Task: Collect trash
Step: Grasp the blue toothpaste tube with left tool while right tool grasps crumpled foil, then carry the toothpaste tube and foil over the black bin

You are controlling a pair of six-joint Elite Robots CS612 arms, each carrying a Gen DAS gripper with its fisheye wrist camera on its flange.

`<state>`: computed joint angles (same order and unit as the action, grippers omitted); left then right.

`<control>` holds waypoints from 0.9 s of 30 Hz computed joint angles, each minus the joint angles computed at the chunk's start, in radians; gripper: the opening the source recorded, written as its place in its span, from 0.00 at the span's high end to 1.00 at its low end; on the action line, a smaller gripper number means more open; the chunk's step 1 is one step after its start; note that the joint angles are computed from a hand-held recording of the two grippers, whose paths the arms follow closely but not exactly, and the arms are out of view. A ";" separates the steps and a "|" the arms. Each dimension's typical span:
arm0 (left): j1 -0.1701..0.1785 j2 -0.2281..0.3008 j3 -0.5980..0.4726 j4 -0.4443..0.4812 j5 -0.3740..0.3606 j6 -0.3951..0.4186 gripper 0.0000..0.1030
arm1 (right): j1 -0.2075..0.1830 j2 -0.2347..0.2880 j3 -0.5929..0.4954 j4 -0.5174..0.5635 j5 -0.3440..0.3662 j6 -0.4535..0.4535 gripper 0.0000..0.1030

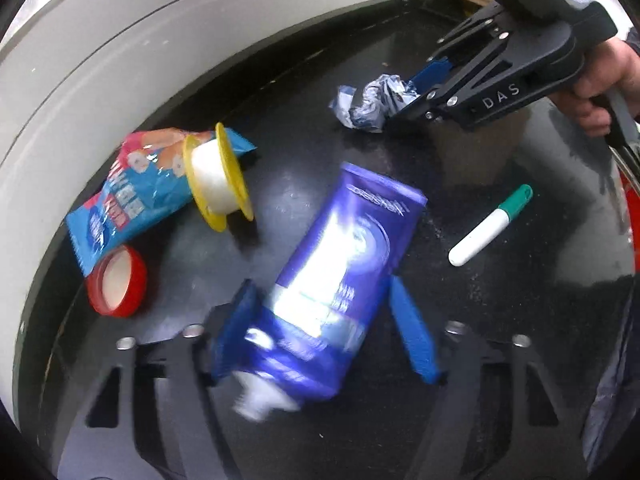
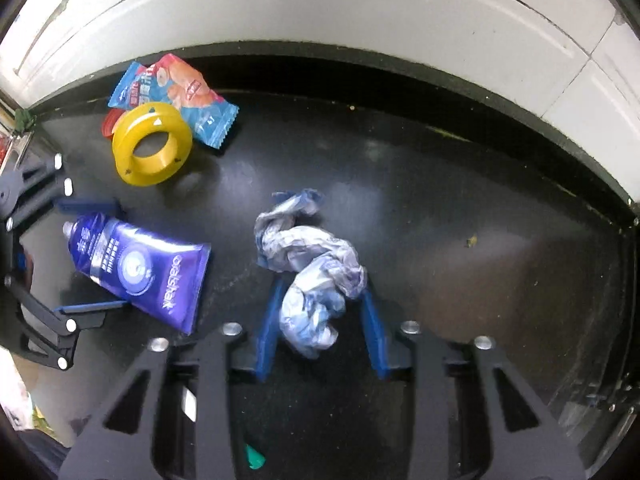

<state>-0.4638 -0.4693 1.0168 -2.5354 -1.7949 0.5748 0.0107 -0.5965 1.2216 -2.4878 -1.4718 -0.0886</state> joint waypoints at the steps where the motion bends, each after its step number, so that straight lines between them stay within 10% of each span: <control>1: -0.003 -0.006 0.010 -0.005 0.010 -0.002 0.47 | -0.003 0.000 0.001 -0.007 0.004 0.004 0.69; 16: -0.018 -0.172 0.256 -0.126 0.133 -0.461 0.51 | 0.005 -0.134 0.175 -0.158 0.024 0.053 0.70; 27: -0.037 -0.269 0.421 -0.235 0.231 -0.634 0.51 | 0.029 -0.216 0.305 -0.248 0.009 0.061 0.70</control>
